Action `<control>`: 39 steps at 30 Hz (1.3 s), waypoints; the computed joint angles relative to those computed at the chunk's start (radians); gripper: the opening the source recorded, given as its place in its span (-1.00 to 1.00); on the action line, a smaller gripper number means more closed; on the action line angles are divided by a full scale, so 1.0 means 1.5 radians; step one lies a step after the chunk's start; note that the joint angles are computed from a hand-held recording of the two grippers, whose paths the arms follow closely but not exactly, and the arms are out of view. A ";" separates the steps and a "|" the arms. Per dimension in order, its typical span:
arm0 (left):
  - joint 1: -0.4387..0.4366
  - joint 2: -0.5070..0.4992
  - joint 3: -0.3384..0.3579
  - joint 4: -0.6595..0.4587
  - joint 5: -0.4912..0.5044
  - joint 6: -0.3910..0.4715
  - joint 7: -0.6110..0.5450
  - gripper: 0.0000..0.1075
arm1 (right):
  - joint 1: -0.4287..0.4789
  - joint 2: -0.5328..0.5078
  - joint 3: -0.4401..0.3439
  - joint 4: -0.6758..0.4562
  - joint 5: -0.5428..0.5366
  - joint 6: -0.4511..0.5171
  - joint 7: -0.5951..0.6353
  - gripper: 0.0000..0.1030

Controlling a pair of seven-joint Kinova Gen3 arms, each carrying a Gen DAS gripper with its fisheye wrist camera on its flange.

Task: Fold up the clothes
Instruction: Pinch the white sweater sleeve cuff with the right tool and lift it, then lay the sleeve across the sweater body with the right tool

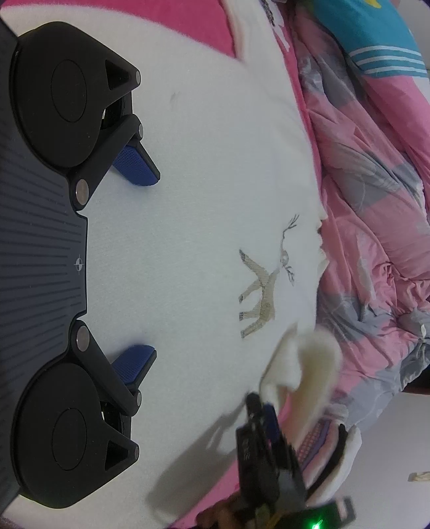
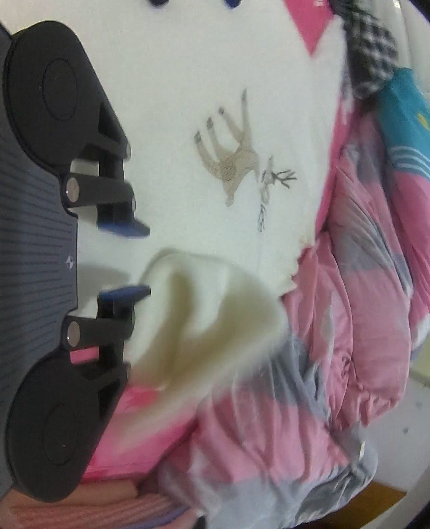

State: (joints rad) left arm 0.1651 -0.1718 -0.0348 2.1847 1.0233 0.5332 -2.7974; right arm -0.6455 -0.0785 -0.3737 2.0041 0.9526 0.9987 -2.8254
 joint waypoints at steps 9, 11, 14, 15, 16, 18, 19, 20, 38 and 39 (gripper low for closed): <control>0.002 0.000 -0.003 0.004 0.014 -0.002 -0.015 0.92 | 0.152 -0.126 -0.068 0.048 -0.032 -0.034 -0.155 0.12; 0.001 -0.001 -0.005 0.007 0.021 -0.002 -0.024 0.92 | 0.139 -0.103 -0.076 0.043 -0.008 0.011 -0.160 0.17; 0.000 -0.001 -0.003 0.008 0.025 -0.004 -0.028 0.92 | 0.126 -0.035 -0.128 0.037 0.070 0.092 -0.132 0.20; -0.001 -0.001 -0.002 0.008 0.026 -0.004 -0.028 0.92 | 0.113 -0.009 -0.135 0.034 0.097 0.120 -0.121 0.20; -0.001 -0.001 -0.001 0.007 0.026 -0.004 -0.028 0.92 | 0.092 0.017 -0.129 0.032 0.124 0.143 -0.118 0.20; -0.001 -0.002 -0.002 0.008 0.028 -0.005 -0.031 0.92 | 0.033 0.061 -0.089 0.027 0.167 0.178 -0.096 0.20; -0.001 -0.002 -0.002 0.009 0.029 -0.005 -0.032 0.92 | 0.002 0.079 -0.060 0.025 0.185 0.187 -0.082 0.19; -0.001 -0.002 -0.002 0.009 0.030 -0.006 -0.034 0.92 | -0.020 0.092 -0.029 0.022 0.195 0.186 -0.067 0.18; -0.020 0.002 -0.013 0.020 0.094 0.023 -0.101 0.92 | -0.406 -0.199 0.527 -0.096 -0.115 -0.131 -0.014 -0.92; -0.024 0.003 -0.013 0.021 0.101 0.027 -0.107 0.92 | -0.427 -0.202 0.556 -0.107 -0.142 -0.158 -0.015 -0.92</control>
